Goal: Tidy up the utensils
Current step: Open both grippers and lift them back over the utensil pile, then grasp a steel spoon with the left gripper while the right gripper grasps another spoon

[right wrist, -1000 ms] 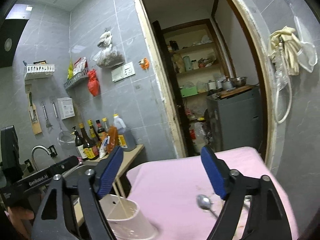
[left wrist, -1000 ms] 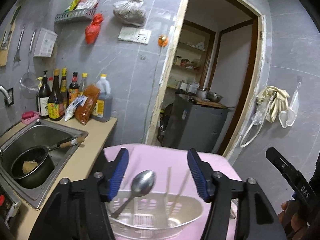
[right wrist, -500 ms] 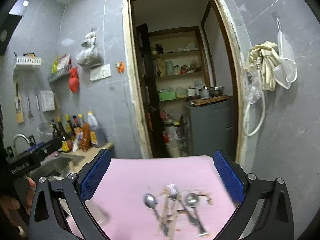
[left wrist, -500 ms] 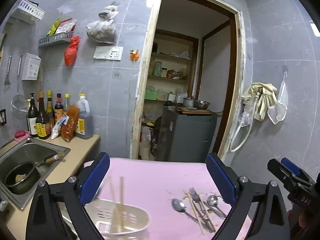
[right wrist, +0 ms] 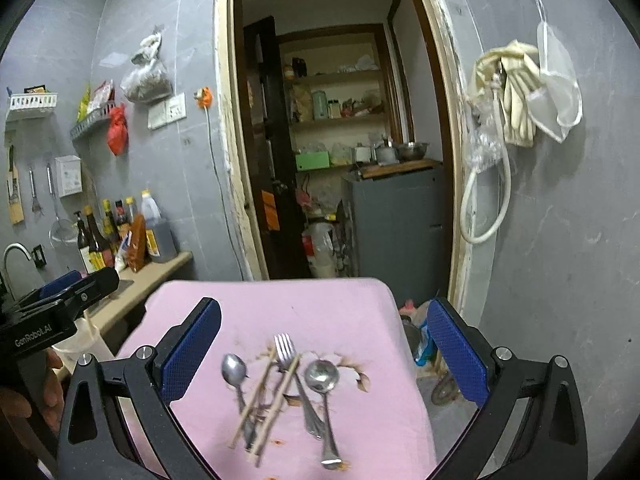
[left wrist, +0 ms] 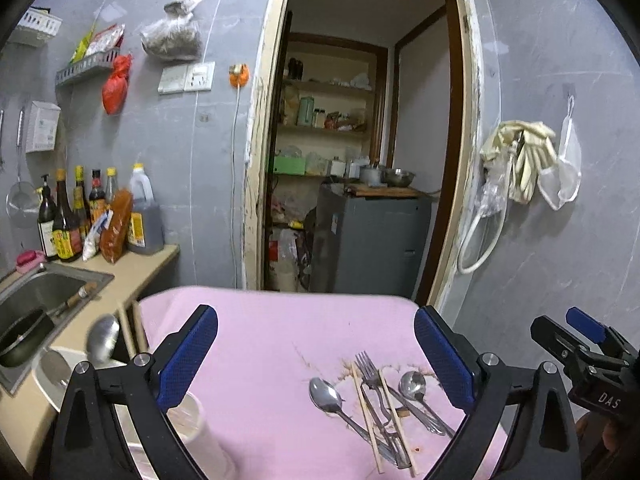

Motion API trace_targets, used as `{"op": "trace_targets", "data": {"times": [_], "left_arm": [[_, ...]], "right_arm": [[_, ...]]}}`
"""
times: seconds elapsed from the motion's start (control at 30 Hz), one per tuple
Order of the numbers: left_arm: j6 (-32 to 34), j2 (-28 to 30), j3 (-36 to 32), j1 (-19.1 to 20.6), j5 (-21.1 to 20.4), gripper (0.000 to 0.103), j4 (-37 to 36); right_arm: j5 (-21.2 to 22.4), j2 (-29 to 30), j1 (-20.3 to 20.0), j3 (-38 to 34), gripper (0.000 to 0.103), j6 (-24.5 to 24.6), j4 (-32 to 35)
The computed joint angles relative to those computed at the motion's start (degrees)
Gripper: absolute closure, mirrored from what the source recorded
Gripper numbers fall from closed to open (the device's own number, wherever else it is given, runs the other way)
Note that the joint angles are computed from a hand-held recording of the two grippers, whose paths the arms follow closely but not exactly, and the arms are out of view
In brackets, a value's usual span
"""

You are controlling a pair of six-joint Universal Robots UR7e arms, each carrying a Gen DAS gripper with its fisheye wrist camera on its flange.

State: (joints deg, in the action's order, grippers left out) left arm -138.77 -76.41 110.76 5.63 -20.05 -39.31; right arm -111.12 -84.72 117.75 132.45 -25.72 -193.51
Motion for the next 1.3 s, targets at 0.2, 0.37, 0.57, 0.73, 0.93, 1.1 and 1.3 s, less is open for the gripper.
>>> {"op": "trace_targets", "data": {"times": [0.2,0.37,0.57,0.73,0.93,1.1,1.3], "left_arm": [[12.2,-0.8,4.1,4.7,-0.2,0.004,-17.5],[23.6,-1.1,7.6,8.9,-1.1,0.004,-32.9],[30.7,0.0,9.5,12.9,-2.0,0.004,-41.6],[36.5,0.5,11.2,16.4,-3.4,0.006,-50.4],[46.7,-1.1,14.9,20.1,-5.5,0.029,-66.0],[55.0,-2.7,18.1,23.8,-9.1,0.047,-81.0],[61.1,-2.5,18.8,26.0,-10.2,0.062,-87.5]], "right_arm": [[4.8,0.5,-6.2,0.0,0.002,1.0,4.9],[8.2,3.0,-10.6,-1.4,0.002,1.3,9.8],[10.4,7.6,-13.9,-3.2,0.003,0.6,11.5],[12.1,11.5,-16.0,-6.0,0.019,1.4,17.6],[14.6,13.9,-17.7,-8.7,0.032,3.2,26.0],[15.0,15.2,-18.0,-10.5,0.037,2.8,29.7],[15.5,17.6,-17.9,-14.7,0.048,0.8,35.9]]}}
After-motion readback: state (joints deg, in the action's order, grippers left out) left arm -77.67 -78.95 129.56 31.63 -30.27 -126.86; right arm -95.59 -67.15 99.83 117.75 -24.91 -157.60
